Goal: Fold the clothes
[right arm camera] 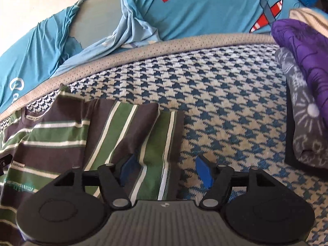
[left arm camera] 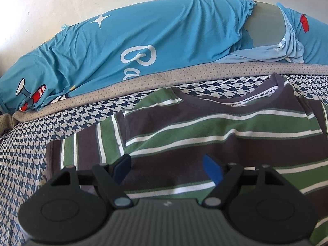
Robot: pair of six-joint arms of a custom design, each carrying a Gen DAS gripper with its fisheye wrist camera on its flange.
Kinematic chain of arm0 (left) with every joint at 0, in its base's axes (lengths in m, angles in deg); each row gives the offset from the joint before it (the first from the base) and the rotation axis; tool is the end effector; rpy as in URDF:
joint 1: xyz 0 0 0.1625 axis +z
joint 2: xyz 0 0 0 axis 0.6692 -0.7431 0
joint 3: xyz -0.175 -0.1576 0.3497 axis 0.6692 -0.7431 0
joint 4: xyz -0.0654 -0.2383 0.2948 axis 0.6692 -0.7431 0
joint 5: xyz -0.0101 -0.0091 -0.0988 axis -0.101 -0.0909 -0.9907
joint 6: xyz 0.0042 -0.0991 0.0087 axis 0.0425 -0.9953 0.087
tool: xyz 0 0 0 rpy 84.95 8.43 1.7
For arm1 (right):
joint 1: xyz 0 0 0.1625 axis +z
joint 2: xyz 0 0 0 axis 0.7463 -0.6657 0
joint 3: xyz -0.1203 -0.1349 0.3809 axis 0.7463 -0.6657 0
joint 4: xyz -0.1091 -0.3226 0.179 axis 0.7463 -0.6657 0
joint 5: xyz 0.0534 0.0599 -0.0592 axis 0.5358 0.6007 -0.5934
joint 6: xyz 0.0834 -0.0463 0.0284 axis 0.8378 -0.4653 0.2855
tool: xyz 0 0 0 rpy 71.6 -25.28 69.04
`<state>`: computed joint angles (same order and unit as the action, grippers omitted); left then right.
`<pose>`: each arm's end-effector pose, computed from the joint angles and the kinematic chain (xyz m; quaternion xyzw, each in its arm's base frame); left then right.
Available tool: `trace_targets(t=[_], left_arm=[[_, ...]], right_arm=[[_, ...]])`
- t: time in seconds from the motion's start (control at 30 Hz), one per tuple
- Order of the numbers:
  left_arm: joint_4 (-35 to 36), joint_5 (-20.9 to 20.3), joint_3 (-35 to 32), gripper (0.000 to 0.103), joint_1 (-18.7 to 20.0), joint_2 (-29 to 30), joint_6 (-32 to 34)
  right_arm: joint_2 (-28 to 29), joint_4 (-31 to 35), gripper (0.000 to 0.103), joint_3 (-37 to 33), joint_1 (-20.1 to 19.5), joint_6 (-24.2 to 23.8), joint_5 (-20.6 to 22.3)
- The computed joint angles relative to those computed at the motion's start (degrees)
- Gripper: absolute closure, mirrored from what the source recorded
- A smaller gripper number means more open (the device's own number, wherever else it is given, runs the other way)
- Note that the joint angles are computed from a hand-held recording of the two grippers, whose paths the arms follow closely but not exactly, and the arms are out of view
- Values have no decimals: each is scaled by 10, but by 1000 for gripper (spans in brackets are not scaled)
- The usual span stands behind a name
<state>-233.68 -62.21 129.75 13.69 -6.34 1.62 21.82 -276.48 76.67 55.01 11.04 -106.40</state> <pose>-0.0577 -0.4845 0.2136 0.1029 0.8108 -0.3551 0.4538 0.2015 -0.5353 0.1035 0.1239 -0.9019 0.2776 0.3068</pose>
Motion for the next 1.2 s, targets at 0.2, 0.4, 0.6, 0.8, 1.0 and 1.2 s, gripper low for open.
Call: trace_targets(t=[0.2,0.4,0.6,0.8,1.0,1.2], left_arm=[[27,-3,-1,26,2,-3,-21],[46,-7,-4,26,5,-7,-38],[66,-13,-8,26,7,-17,-61],[83,-9,-16,25,12,-26,-72],[132,1,-26,22,21,-40,-108],[166,16,-29,22,23,-43,-134]], right_arm=[[8,-10,41,14,5,-41,38],[47,-72,94,0,23,-74,6],[53,-133,99,-9,32,-60,-31],[56,-176,100,-27,28,-60,-70],[62,-138,100,-38,26,-56,-92],[69,-129,98,-49,27,-65,-107]])
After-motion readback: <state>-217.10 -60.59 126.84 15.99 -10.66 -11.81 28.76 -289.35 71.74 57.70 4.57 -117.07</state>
